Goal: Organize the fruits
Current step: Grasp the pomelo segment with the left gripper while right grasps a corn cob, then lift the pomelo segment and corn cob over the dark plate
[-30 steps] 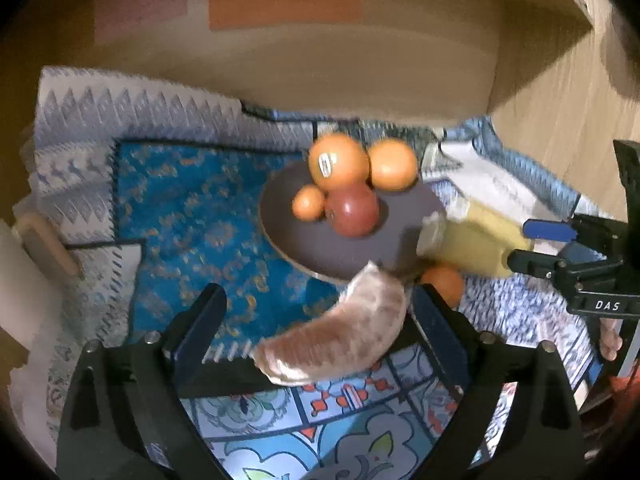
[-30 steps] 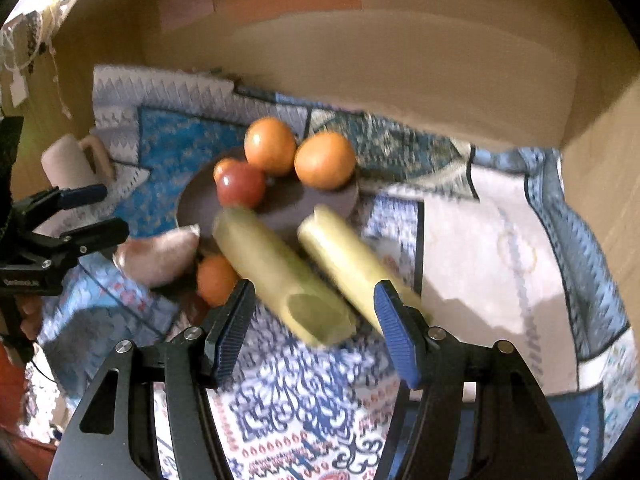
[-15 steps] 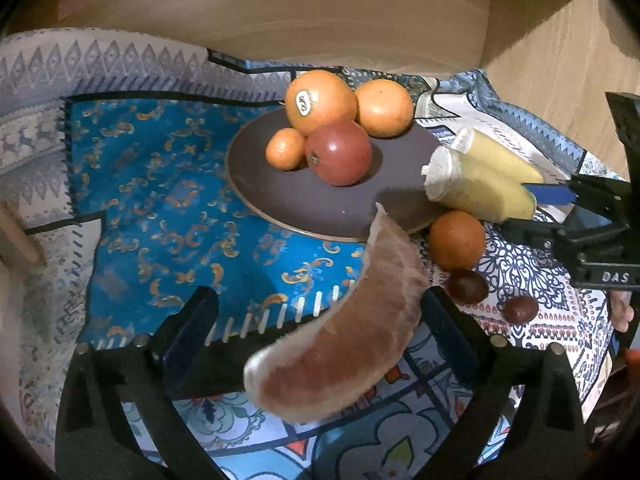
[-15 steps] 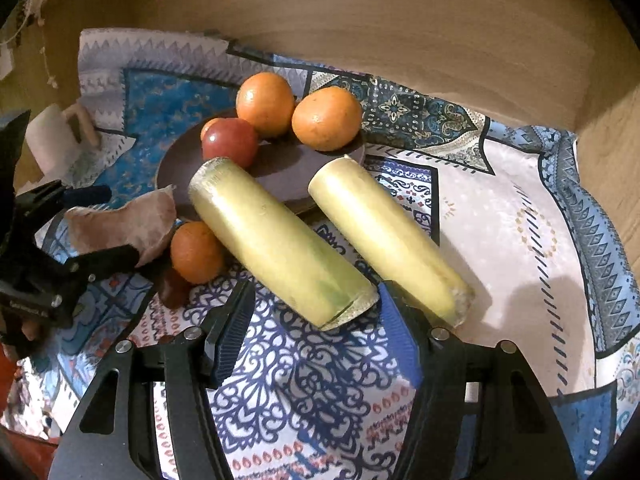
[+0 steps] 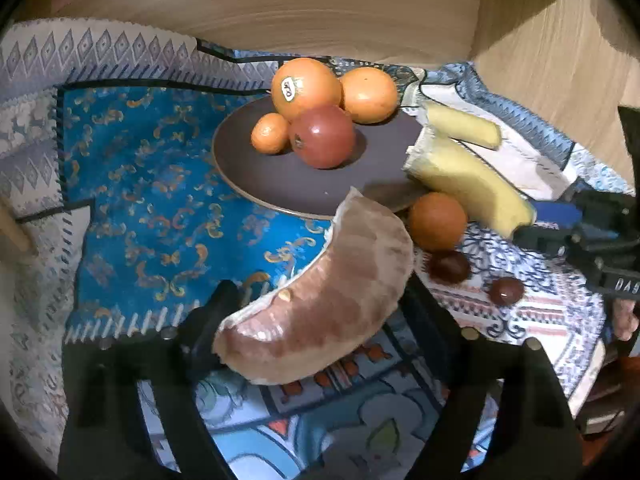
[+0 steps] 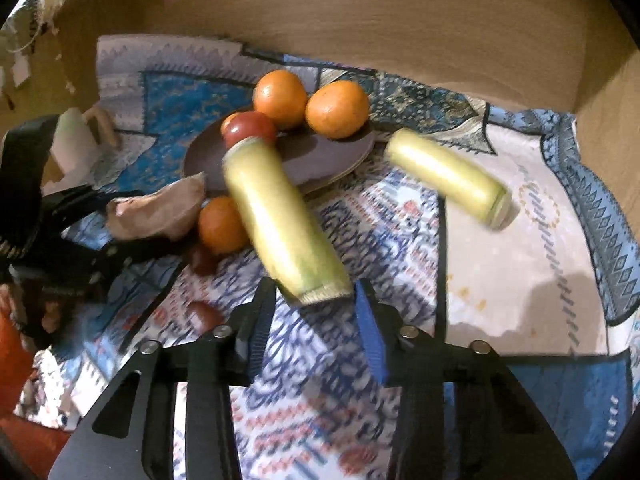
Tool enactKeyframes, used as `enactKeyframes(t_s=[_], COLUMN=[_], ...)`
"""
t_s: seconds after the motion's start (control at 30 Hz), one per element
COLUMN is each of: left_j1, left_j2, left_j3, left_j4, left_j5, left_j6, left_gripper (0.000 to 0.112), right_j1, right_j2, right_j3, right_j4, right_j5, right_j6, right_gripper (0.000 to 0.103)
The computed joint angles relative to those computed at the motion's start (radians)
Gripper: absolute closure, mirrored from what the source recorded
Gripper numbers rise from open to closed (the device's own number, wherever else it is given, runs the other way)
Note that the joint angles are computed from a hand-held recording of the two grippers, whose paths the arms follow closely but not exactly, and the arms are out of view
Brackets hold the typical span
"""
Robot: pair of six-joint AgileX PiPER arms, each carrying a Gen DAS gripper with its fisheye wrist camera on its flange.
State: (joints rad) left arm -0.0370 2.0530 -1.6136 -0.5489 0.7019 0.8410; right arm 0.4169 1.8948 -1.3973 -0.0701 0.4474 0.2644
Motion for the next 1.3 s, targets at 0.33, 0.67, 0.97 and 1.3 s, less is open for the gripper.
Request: enactKeyframes(t_s=[0.33,0.67,0.97,1.3], left_j1=[0.024,-0.011,-0.043,-0.024], left_j2=[-0.053,0.063,0.109,0.091], left_j3=[0.041,-0.135,-0.180,-0.163], left_j4=[-0.029,0.068,0.068,0.007], left_j5=[0.038,0.134,0.096,0.119], left_j6=[0.063,-0.007,-0.018,0.005], left_gripper=[0.049,0.044,0.051,0.081], right_j1=[0.010,0.007,-0.006,-0.009], right_j2=[0.030,0.184,0.127,0.210], right_j3=[-0.109,-0.327,-0.233,-0.383], right_j4=[-0.067,0.013,-0.047,-0.043], right_j5=[0.057,0.176,0.135,0.218], right_j6=[-0.003,-0.125,0.015,-0.035], right_gripper=[0.067,0.062,0.066,0.064])
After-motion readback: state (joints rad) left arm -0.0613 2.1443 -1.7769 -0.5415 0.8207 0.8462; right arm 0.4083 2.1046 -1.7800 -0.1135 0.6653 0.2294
